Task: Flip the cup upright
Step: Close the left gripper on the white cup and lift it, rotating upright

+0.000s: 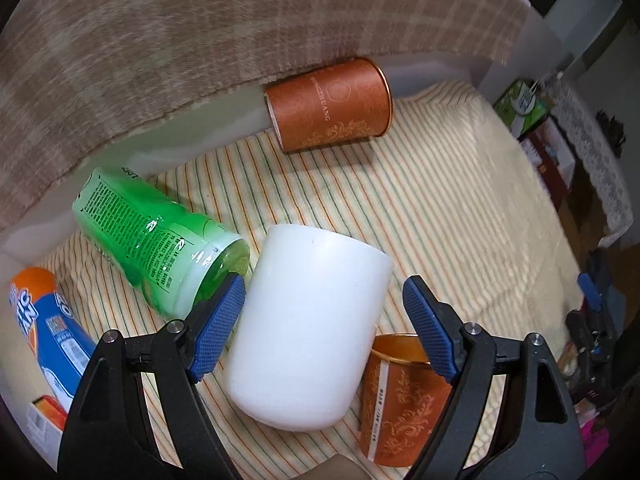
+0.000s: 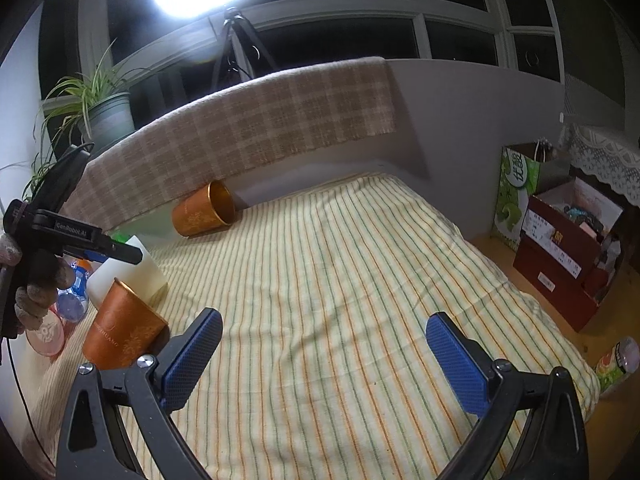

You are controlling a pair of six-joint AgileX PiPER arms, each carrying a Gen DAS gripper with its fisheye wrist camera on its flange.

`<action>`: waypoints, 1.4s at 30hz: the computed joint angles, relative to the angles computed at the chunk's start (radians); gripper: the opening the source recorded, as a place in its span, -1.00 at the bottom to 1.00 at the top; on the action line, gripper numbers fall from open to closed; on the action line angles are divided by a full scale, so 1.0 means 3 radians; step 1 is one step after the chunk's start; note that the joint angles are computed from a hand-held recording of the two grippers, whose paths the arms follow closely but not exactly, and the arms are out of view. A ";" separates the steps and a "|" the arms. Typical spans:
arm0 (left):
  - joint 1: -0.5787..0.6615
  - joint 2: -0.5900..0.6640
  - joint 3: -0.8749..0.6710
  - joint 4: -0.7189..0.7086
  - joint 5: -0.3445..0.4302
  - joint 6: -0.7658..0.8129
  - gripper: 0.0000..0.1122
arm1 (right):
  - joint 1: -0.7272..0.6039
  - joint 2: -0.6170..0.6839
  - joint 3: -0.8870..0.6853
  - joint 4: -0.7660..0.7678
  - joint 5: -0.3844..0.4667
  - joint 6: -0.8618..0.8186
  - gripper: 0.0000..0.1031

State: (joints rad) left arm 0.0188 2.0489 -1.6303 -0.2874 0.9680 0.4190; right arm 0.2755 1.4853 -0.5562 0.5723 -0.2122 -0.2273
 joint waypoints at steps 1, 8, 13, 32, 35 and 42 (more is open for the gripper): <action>-0.0016 0.0008 -0.0008 0.0042 0.0003 -0.0012 0.49 | -0.0002 0.0000 0.0002 0.0006 0.0003 0.0011 0.99; -0.0149 0.0104 -0.0128 0.0325 0.0094 -0.0095 0.49 | -0.0128 0.0066 -0.0017 -0.0562 0.0045 0.0654 0.99; -0.0179 0.0131 -0.0086 0.0448 0.0075 -0.0082 0.49 | -0.0168 0.0095 -0.0014 -0.0833 0.0047 0.0965 0.99; -0.0011 -0.0405 0.0495 0.0478 -0.0560 0.0118 0.40 | -0.0200 0.0008 0.0014 -0.1173 0.0112 0.1351 0.99; -0.0034 -0.0538 0.0644 0.0529 -0.0678 -0.0019 0.39 | -0.0144 -0.0035 0.0022 -0.0953 0.0118 0.1138 0.99; 0.0051 -0.1020 0.1134 0.0441 -0.0954 0.0074 0.39 | 0.0028 -0.0181 0.0035 -0.0265 0.0146 0.0490 0.99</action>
